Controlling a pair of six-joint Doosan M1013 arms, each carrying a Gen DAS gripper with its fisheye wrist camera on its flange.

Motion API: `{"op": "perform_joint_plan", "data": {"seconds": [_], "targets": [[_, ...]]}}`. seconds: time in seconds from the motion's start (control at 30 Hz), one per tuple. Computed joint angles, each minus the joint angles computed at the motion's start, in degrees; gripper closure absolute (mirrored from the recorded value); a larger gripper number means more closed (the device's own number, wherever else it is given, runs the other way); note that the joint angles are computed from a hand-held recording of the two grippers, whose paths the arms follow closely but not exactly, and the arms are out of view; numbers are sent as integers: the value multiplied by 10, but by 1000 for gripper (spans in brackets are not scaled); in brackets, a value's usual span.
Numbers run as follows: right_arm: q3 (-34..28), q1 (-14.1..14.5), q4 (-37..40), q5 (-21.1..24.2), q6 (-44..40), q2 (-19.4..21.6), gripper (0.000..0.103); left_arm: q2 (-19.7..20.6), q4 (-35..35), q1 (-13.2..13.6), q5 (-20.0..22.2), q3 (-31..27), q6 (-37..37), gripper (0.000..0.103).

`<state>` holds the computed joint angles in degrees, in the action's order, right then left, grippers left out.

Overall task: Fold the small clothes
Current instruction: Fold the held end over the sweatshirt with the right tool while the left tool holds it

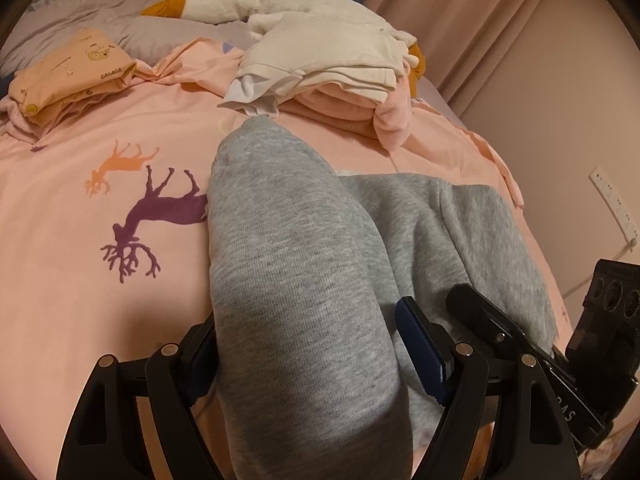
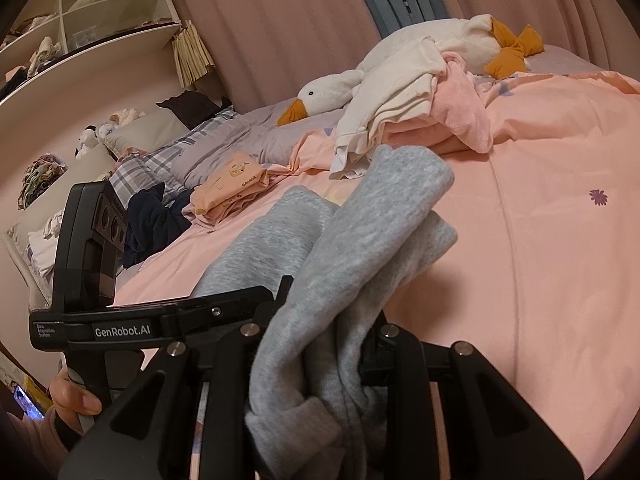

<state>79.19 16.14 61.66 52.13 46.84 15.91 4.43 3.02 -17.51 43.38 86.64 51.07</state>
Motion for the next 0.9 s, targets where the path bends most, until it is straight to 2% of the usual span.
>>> {"op": "perform_joint_plan", "data": {"seconds": [0.63, 0.9], "targets": [[-7, -9, -37, 25, 84, 9, 76, -7, 30, -3, 28, 9, -25, 24], [-7, -14, -43, 36, 114, 13, 75, -5, 16, 2, 38, 11, -20, 24]]}}
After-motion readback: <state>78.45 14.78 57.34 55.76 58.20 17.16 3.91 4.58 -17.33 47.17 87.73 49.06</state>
